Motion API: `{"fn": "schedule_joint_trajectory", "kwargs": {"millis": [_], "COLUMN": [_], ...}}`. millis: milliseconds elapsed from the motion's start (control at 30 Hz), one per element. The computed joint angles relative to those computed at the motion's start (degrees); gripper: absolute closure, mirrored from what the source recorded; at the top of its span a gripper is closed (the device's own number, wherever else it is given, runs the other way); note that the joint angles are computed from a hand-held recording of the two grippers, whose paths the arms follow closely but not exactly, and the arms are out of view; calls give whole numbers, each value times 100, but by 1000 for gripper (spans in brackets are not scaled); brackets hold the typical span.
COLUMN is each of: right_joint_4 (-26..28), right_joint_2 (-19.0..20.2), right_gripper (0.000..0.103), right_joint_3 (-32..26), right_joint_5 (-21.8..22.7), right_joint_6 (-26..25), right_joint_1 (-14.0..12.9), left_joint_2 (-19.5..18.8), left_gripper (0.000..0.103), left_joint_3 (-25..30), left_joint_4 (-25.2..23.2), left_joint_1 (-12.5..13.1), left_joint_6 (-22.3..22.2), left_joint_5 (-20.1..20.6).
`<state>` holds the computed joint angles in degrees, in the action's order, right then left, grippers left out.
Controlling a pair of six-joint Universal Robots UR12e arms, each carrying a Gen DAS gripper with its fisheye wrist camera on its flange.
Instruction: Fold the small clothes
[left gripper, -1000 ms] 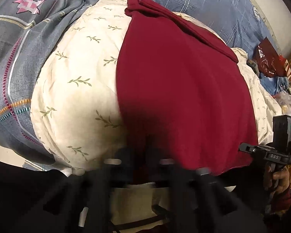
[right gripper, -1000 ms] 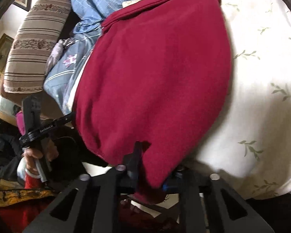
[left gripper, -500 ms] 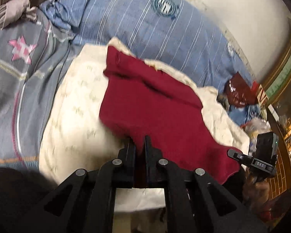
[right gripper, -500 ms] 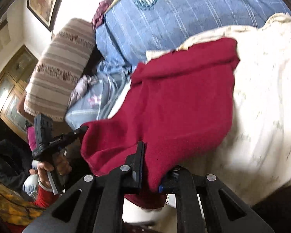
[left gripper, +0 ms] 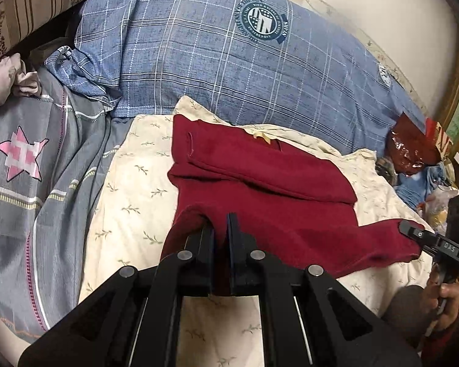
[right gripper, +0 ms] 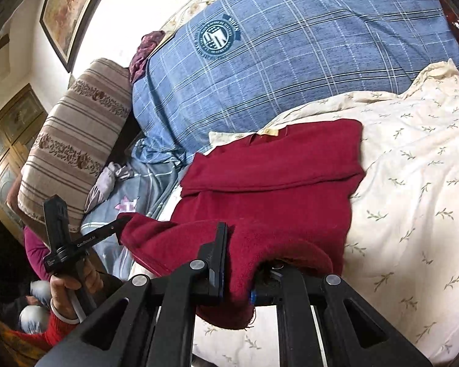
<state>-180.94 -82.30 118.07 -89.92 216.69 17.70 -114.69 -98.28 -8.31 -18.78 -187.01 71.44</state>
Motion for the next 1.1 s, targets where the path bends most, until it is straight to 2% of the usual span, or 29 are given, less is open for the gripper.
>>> {"fn": "schedule_joint_trajectory", "kwargs": {"millis": [300, 500, 733, 1100], "right_joint_4": [166, 151, 287, 455], "right_joint_2": [15, 82, 266, 507], "right_gripper": [94, 94, 94, 94], "right_joint_3": [-87, -179, -422, -770], "right_joint_5": [-217, -194, -415, -395], "right_joint_6": [-113, -160, -372, -555], "right_joint_1": [27, -50, -168, -421], "left_joint_2": [-19, -82, -378, -818], "left_gripper": [98, 98, 98, 98], "left_joint_3": [6, 143, 674, 1427], "left_joint_4": [14, -25, -172, -524], "left_joint_1": [-1, -32, -130, -247], "left_joint_6": [-40, 1, 13, -41], "left_joint_5": [123, 239, 459, 667]}}
